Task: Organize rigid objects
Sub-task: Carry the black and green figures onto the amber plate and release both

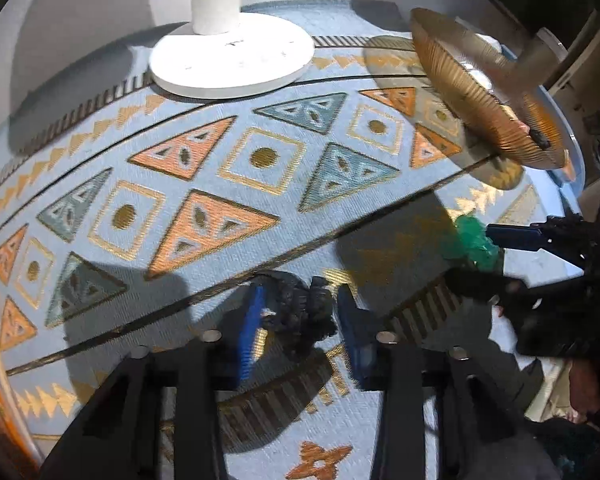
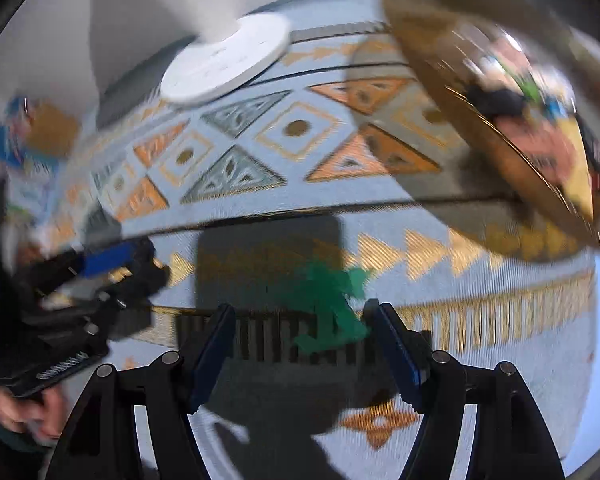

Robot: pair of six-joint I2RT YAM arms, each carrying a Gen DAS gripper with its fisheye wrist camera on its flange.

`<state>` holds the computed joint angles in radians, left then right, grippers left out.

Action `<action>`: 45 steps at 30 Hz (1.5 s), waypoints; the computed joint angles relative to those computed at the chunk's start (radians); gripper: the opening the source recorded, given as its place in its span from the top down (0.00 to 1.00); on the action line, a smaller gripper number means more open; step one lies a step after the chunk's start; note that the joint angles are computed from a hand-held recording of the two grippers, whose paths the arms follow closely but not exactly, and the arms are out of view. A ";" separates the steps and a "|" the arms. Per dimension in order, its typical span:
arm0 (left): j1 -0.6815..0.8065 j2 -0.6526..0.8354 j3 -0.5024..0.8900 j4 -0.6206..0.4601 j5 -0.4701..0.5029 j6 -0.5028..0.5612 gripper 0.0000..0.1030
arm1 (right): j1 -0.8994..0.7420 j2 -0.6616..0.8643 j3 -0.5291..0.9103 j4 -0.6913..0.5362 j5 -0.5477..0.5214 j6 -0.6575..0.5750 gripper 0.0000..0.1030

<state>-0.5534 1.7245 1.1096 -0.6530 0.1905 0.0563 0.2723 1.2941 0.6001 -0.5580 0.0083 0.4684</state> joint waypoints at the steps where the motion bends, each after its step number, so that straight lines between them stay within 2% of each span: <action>1: 0.004 0.001 0.003 -0.006 0.004 -0.010 0.69 | 0.041 0.028 0.010 0.009 0.046 0.006 0.34; 4: 0.001 -0.023 -0.010 -0.016 -0.003 -0.038 0.69 | 0.111 0.045 0.014 0.009 0.159 0.018 0.53; 6: -0.011 -0.046 -0.024 -0.022 -0.014 -0.058 0.69 | 0.103 0.008 -0.010 0.016 0.137 -0.021 0.62; 9: -0.048 -0.070 -0.032 -0.036 -0.024 -0.090 0.69 | 0.045 -0.074 -0.060 0.023 0.027 -0.077 0.63; 12: -0.103 -0.092 -0.015 -0.051 -0.033 -0.131 0.69 | -0.017 -0.186 -0.074 -0.048 -0.069 -0.131 0.64; 16: -0.165 -0.130 0.058 -0.072 -0.025 -0.193 0.69 | -0.164 -0.413 0.016 -0.282 -0.147 -0.255 0.63; 19: -0.212 -0.144 0.159 -0.088 -0.018 -0.237 0.69 | -0.437 -0.514 0.136 -0.458 -0.256 -0.457 0.63; 22: -0.267 -0.133 0.276 -0.087 -0.033 -0.272 0.69 | -0.652 -0.476 0.266 -0.518 -0.323 -0.598 0.63; 25: -0.325 -0.087 0.400 -0.073 -0.044 -0.315 0.69 | -0.922 -0.406 0.390 -0.584 -0.432 -0.784 0.63; 27: -0.363 -0.042 0.484 -0.072 -0.058 -0.332 0.69 | -1.032 -0.352 0.450 -0.606 -0.468 -0.871 0.63; 31: -0.425 0.058 0.640 -0.090 -0.077 -0.323 0.69 | -1.157 -0.253 0.528 -0.617 -0.465 -0.974 0.63; 37: -0.478 0.228 0.860 -0.155 -0.109 -0.339 0.69 | -1.313 -0.048 0.623 -0.630 -0.507 -1.054 0.63; 40: -0.481 0.286 0.908 -0.164 -0.107 -0.352 0.69 | -1.348 0.086 0.685 -0.691 -0.544 -1.092 0.63; 45: -0.477 0.394 0.997 -0.205 -0.101 -0.377 0.69 | -1.320 0.205 0.695 -0.678 -0.510 -1.044 0.63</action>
